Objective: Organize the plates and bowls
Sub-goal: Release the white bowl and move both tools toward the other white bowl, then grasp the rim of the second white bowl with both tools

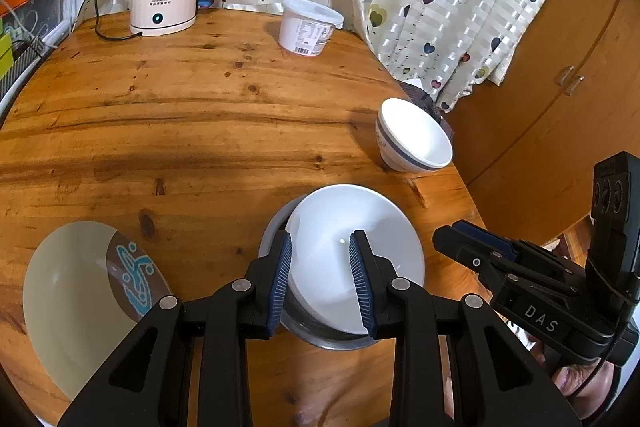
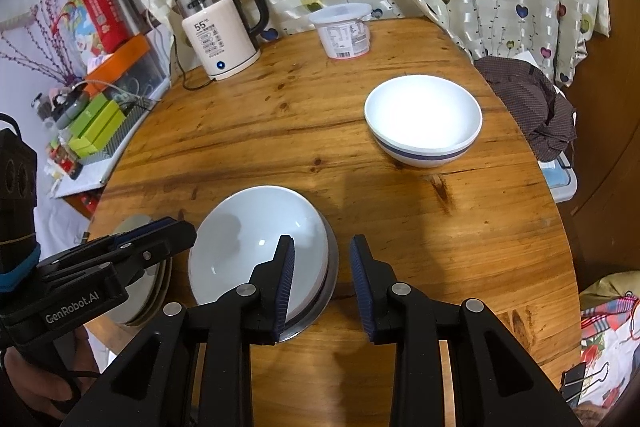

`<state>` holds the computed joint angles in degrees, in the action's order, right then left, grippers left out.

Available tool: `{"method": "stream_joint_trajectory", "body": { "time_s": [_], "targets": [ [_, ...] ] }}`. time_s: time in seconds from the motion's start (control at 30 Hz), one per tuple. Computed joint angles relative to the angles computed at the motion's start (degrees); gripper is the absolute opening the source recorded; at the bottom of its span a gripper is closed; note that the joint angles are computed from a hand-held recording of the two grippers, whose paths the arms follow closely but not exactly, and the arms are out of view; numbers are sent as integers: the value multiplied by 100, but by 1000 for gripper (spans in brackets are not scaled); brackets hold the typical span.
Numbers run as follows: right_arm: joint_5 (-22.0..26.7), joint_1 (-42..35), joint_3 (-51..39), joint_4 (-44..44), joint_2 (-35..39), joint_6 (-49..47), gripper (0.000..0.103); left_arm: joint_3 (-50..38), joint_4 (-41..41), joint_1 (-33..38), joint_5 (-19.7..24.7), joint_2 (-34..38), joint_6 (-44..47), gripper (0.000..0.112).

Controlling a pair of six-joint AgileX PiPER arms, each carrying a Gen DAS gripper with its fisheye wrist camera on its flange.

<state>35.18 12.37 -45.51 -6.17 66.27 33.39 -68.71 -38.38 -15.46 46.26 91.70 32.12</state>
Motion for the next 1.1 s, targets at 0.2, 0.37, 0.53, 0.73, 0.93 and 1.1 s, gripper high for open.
{"method": "stream_joint_trajectory", "body": {
  "time_s": [0.2, 0.37, 0.53, 0.73, 0.93, 1.1],
  "targets": [
    [-50, -174, 64, 9, -83, -74, 29, -200, 18, -97, 47, 86, -8, 31],
    [-63, -467, 115, 159, -181, -332, 29, -357, 83, -209, 82, 182, -61, 31],
    [-99, -800, 162, 388, -240, -692, 29, -624, 191, -344, 188, 349, -187, 31],
    [-155, -1128, 164, 629, -218, -1073, 29, -1022, 326, -534, 273, 593, -367, 31],
    [-215, -1482, 87, 984, -82, -1638, 29, -1492, 511, -793, 385, 911, -623, 32],
    [-267, -1776, 12, 1267, 53, -2063, 29, -1960, 608, -964, 583, 1205, -823, 32]
  ]
}}
